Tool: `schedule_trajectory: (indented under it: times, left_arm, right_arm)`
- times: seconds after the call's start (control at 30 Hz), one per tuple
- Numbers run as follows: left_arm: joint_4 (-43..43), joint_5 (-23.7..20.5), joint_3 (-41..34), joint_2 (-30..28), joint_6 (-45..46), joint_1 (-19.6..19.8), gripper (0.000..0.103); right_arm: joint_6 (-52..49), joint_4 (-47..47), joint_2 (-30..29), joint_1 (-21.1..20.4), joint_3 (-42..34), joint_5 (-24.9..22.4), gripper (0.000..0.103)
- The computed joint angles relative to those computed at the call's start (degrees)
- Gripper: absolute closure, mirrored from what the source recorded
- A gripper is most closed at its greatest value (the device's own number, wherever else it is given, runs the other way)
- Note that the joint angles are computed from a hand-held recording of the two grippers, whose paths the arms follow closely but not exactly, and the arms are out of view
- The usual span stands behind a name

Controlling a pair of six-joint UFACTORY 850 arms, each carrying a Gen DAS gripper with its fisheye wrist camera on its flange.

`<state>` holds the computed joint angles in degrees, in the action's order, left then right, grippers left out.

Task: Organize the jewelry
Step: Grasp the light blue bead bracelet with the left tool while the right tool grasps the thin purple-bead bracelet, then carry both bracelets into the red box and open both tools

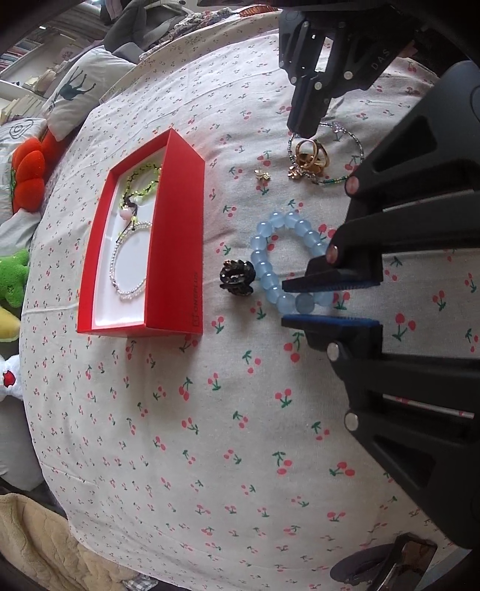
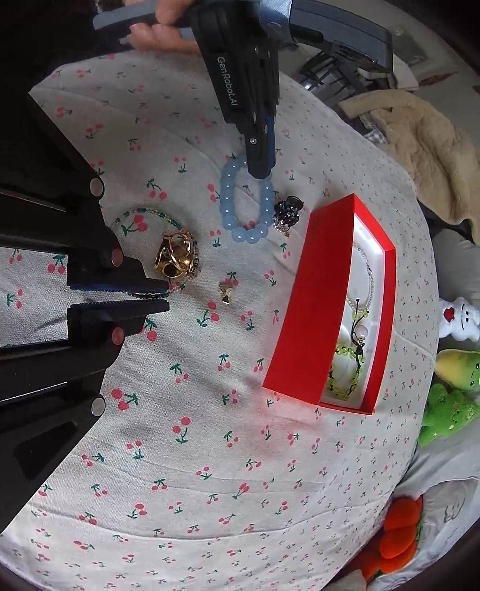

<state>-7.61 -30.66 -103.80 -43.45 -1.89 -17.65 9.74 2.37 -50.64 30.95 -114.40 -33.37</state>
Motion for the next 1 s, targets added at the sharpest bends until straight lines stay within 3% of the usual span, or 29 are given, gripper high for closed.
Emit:
schedule_trajectory:
  times: [0.6,1.0]
  left_arm:
    - [-8.97,3.31,0.75,4.12,6.51,0.70,0.090]
    - [-16.44,4.77,-6.54,1.57,10.21,0.49,0.090]
  right_arm:
    - [4.14,-2.45,3.78,0.26,-0.23,4.78,0.100]
    - [6.00,0.16,-0.84,-1.51,-10.80,3.97,0.100]
